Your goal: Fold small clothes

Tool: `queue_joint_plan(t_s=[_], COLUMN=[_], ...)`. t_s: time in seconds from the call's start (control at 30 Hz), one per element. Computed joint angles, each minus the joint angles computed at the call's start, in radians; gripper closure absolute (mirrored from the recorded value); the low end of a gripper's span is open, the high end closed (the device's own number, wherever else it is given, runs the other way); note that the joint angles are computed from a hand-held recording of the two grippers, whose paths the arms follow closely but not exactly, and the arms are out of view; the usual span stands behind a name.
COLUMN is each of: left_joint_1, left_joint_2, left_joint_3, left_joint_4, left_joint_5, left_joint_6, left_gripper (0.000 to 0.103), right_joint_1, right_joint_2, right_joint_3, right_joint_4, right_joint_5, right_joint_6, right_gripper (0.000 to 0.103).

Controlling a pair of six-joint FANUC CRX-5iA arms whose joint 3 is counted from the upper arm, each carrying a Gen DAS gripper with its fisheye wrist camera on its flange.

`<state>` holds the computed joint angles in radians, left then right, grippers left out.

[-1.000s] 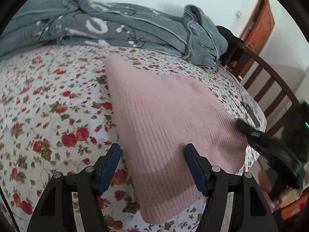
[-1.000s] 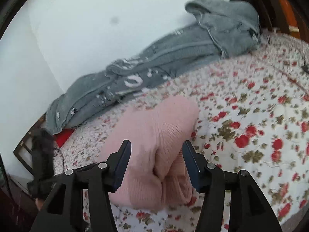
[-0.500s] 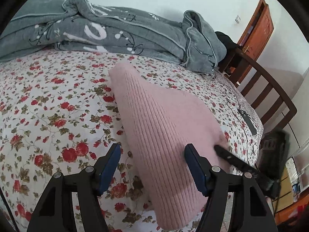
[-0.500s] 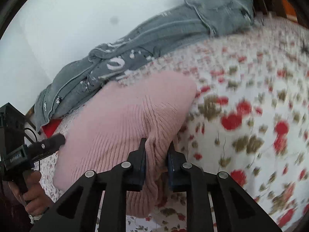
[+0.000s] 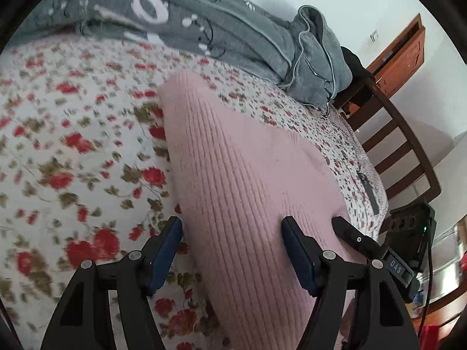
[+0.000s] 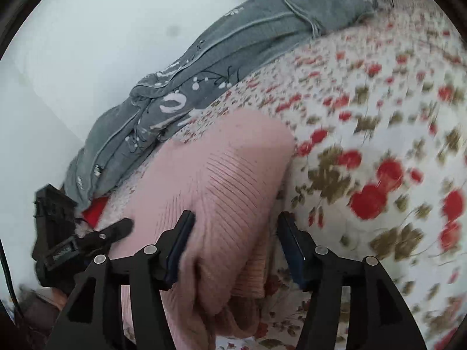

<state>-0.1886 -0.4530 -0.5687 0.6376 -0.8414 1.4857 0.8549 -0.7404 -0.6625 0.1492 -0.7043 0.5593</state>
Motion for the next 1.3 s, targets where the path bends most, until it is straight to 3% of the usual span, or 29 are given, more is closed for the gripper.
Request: queue_joint_plan(t_s=[0.07,0.13,0.27,0.37,0.47,0.5,0.53,0.73,1.03,1.17,1.3], left_joint_1=[0.000,-0.013,-0.024,-0.020,-0.012,-0.009,-0.001,0.117,0.312,0.345,0.339], left_joint_2=[0.008,0.018,0.017,0.010,-0.003,-0.010,-0.017,-0.065,-0.067,-0.037,-0.035], left_joint_3=[-0.031,-0.032,-0.024,-0.015,0.000,0.008,0.011,0.030,0.050,0.012,-0.017], left_joint_4=[0.070,0.073,0.054,0.046,0.028,0.011,0.004,0.015,-0.019,0.004,0.033], left_joint_5=[0.018,0.035,0.053,0.052,0.055,0.059,0.058,-0.008,-0.093,-0.096,-0.053], left_joint_6=[-0.046,-0.051,-0.065,-0.067,-0.064,-0.060,-0.064,-0.128,-0.188,-0.219,-0.266], left_gripper=[0.035,0.038,0.046,0.056,0.062,0.063,0.064,0.064,0.064,0.063,0.054], right_joint_1=[0.014,0.018,-0.064,-0.071,-0.078,-0.068,-0.056,0.027,0.033,0.044,0.067], right_joint_2=[0.012,0.036,0.084,0.108,0.136,0.138,0.141,0.187,0.398,0.470,0.490], right_joint_3=[0.006,0.022,0.079,0.102,0.146,0.150,0.156,0.188,0.325,0.344,0.312], right_joint_4=[0.021,0.024,-0.153,-0.184,-0.239,-0.224,-0.207,-0.131,-0.244,-0.208,-0.093], right_joint_5=[-0.010,-0.020,-0.009,-0.015,-0.034,-0.031,-0.032,0.023,0.112,0.098,0.115], right_joint_6=[0.000,0.011,0.130,0.153,0.161,0.147,0.142,0.107,0.258,0.244,0.203], right_gripper=[0.045,0.045,0.044,0.044,0.058,0.066,0.068,0.073,0.075,0.075,0.072])
